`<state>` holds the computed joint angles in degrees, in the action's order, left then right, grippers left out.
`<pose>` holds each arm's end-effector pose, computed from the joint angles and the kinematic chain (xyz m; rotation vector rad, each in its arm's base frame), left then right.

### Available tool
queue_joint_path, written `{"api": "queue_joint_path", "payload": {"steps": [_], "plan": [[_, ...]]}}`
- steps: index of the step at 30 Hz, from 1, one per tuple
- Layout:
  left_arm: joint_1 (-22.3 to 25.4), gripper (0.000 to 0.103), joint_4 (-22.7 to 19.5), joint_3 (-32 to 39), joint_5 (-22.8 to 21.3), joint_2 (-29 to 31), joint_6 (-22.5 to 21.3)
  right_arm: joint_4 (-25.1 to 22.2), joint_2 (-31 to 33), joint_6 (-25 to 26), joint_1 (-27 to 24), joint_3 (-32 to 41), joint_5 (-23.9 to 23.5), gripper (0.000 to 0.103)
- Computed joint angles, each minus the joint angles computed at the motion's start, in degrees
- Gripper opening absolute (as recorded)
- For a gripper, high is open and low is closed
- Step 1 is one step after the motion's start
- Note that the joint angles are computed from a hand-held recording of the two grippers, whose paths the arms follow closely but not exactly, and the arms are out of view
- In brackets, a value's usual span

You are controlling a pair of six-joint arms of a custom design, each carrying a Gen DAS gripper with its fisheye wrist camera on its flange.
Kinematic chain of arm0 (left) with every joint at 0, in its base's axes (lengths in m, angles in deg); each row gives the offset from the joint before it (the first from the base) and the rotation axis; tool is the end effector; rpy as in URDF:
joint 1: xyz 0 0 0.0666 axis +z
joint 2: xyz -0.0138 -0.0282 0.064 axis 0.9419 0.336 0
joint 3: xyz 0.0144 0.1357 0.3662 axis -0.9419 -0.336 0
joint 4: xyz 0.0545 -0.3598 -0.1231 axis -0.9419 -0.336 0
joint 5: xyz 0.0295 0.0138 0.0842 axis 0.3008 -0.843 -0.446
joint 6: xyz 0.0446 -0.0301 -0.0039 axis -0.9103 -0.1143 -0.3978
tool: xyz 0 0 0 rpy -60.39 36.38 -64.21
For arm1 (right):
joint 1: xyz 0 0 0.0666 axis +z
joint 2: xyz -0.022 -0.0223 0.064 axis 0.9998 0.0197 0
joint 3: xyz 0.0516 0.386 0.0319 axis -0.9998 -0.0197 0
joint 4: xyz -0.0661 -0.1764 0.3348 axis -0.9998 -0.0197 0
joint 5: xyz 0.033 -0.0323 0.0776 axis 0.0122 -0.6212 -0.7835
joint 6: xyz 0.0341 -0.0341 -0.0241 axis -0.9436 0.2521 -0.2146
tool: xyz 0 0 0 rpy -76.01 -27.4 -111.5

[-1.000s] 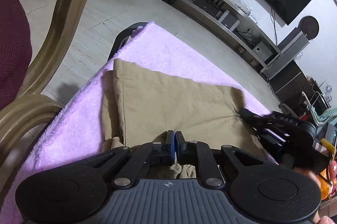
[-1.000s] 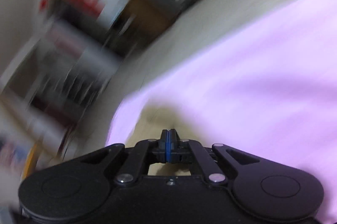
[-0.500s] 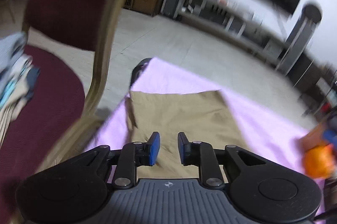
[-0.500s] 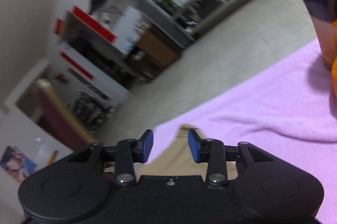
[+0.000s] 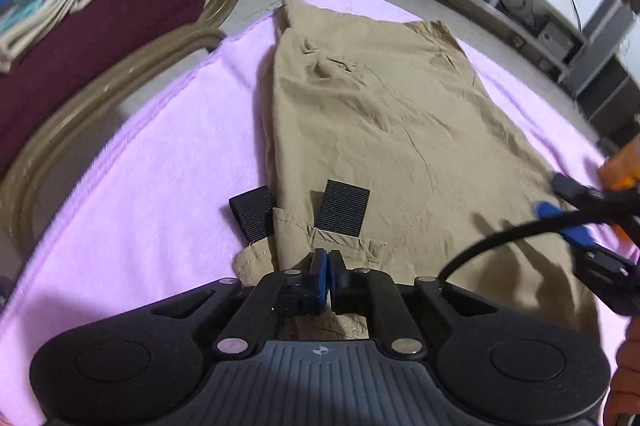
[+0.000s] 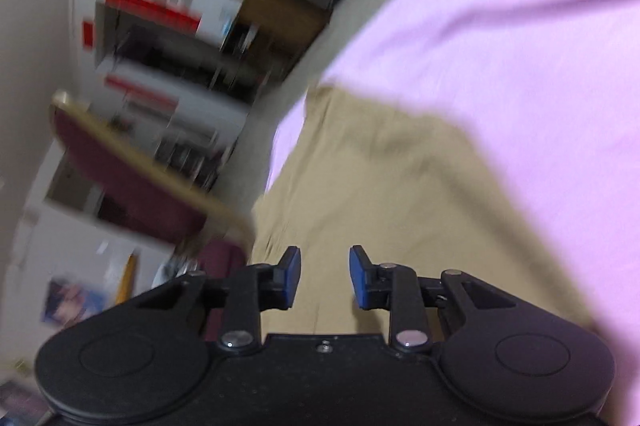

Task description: Fold clothes

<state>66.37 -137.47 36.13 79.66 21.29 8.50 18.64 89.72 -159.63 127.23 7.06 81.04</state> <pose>0.4706 -0.0432 0.3960 0.2512 2.5723 -0.3721 0.4002 0.3073 0.3376 0.8702 2.0056 1.0556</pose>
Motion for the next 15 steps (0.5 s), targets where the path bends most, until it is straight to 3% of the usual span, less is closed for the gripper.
{"api": "queue_joint_path", "payload": {"steps": [3, 4, 5, 7, 9, 12, 14, 15], "plan": [[0.01, 0.009, 0.21, 0.15, 0.03, 0.35, -0.73, 5.91, 4.14, 0.16, -2.63, -0.16, -14.25, 0.028], [0.0, 0.009, 0.42, -0.07, 0.16, 0.27, -1.12, 5.72, 4.78, 0.09, -3.12, -0.22, -15.45, 0.02], [-0.02, 0.009, 0.62, -0.3, 0.27, 0.18, -1.55, 4.41, 4.81, 0.59, -3.55, -0.33, -14.57, 0.001], [-0.01, 0.009, 0.84, -0.48, 0.55, 0.24, -2.06, 4.83, 3.47, 1.36, -4.39, -2.76, -8.17, 0.0], [0.03, 0.01, 0.83, -0.35, 0.85, 0.5, -2.43, 5.37, 0.3, -1.31, -4.73, -6.75, 3.54, 0.0], [0.08, 0.01, 0.44, 0.33, 1.0, 1.11, -2.72, -3.61, -4.58, -10.88, -4.3, -9.09, 17.25, 0.0], [0.28, 0.009, 0.15, 0.78, 1.6, 1.23, -2.79, -10.68, -8.0, -14.8, -3.59, -9.08, 21.13, 0.012], [0.53, 0.009, 0.14, 0.89, 2.29, 1.01, -2.54, -10.76, -10.2, -14.96, -2.94, -9.91, 21.77, 0.013]]}}
